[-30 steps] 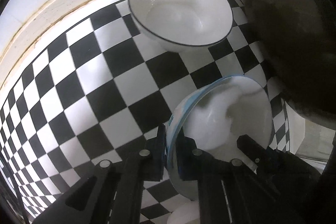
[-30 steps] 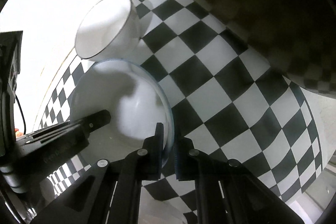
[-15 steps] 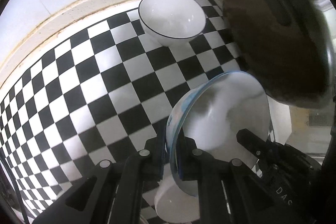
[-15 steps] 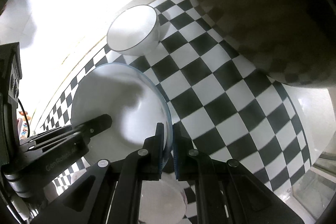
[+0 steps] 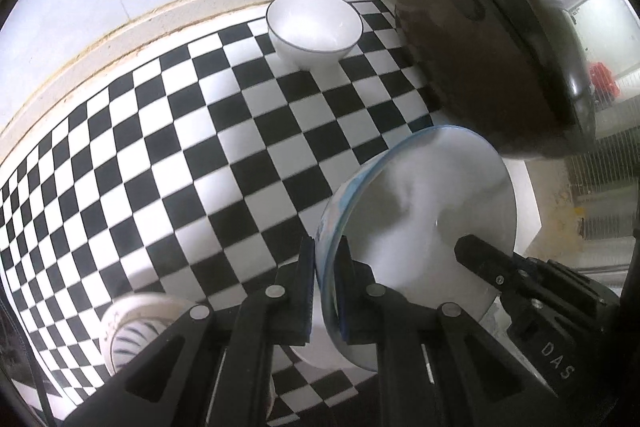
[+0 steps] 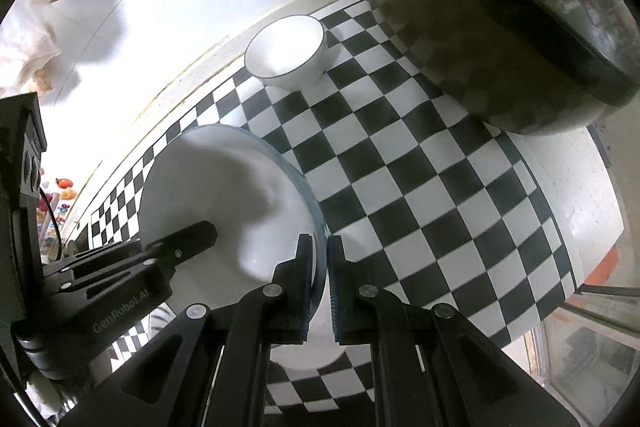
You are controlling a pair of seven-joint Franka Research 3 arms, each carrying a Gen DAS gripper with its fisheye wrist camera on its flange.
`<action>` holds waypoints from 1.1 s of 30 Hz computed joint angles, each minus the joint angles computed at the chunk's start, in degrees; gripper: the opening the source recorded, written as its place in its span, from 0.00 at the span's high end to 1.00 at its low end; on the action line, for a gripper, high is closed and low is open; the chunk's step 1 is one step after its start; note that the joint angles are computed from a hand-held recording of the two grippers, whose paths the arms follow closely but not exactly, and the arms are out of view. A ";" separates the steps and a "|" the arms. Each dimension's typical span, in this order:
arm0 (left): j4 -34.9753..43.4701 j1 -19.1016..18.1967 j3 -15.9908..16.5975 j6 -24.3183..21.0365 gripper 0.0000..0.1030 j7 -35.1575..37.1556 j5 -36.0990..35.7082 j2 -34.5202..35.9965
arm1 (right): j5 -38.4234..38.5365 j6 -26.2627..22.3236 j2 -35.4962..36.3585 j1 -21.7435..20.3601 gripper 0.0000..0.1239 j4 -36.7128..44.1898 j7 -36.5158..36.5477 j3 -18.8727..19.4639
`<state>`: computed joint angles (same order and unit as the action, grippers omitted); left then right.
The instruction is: Organize plates and bowls
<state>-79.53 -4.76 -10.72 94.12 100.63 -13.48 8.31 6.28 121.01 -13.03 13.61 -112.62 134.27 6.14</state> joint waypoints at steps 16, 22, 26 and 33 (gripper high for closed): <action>-12.18 0.16 1.54 -0.85 0.93 0.36 -0.38 -6.51 | 4.09 -2.48 -2.45 1.63 0.93 -4.57 -0.95 0.73; -14.92 0.10 1.81 -0.95 0.93 -0.34 0.20 -6.96 | 5.67 -2.48 -1.80 2.16 0.93 -6.02 -2.19 0.60; -15.74 -0.14 1.68 -1.11 0.93 -0.85 0.90 -6.80 | 6.21 -2.58 -1.18 2.43 0.93 -6.47 -2.96 0.54; -16.66 -0.42 1.54 -1.44 0.93 -0.97 1.39 -6.80 | 6.92 -3.18 -0.54 2.51 0.93 -6.67 -3.88 0.24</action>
<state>-96.19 -5.18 -9.18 92.69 99.66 -12.09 1.50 13.20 117.83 -13.57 16.13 -119.29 130.39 6.38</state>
